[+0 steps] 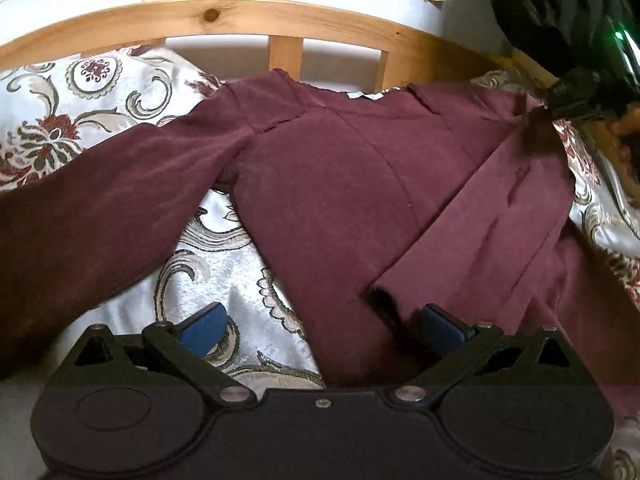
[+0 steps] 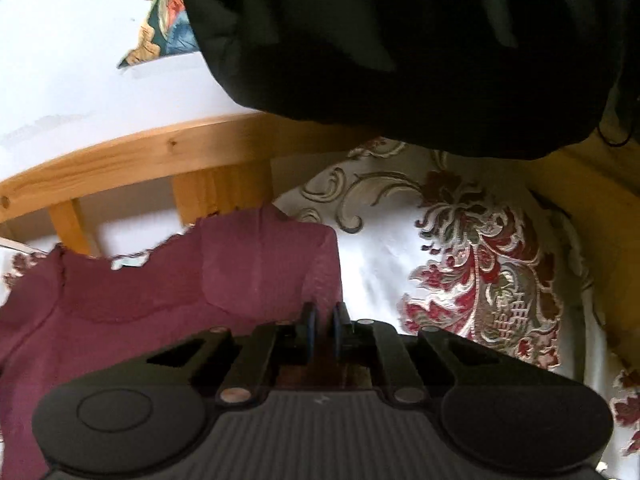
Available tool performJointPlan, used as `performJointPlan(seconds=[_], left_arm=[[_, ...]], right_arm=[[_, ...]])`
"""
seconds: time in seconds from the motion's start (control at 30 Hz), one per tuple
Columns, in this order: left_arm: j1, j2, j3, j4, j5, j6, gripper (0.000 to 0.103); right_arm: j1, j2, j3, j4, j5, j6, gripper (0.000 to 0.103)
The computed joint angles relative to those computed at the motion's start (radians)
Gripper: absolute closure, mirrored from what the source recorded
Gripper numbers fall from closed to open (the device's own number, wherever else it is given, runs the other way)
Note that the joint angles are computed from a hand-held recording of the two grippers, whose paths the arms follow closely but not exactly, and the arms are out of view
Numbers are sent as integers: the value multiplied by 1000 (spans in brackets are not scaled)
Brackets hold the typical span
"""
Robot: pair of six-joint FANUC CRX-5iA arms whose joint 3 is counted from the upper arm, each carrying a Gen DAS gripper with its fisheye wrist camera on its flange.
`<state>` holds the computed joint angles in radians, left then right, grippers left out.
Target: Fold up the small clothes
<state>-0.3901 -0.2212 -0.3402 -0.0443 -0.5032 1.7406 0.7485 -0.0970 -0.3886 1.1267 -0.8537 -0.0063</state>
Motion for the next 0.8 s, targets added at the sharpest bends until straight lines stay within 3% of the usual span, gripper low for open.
performJointPlan(seconds=[0.03, 0.13, 0.17, 0.37, 0.5, 0.63, 0.8], left_arm=[[-1, 1, 2, -2, -1, -1, 1], [4, 0, 1, 10, -4, -13, 1], [4, 0, 1, 10, -5, -14, 1], [-2, 3, 11, -10, -16, -2, 1], [-6, 1, 13, -24, -21, 6, 1], [-13, -1, 17, -44, -29, 17, 1], [-15, -2, 19, -51, -31, 25, 1]], right_arm=[[4, 6, 11, -21, -13, 16, 88], [6, -26, -40, 5, 5, -28, 55], [17, -40, -64, 23, -10, -40, 50], [163, -100, -169, 40, -209, 78, 37], [240, -62, -200, 29, -316, 258, 37], [245, 11, -211, 86, -364, 347, 38], [205, 49, -240, 234, -324, 361, 53]])
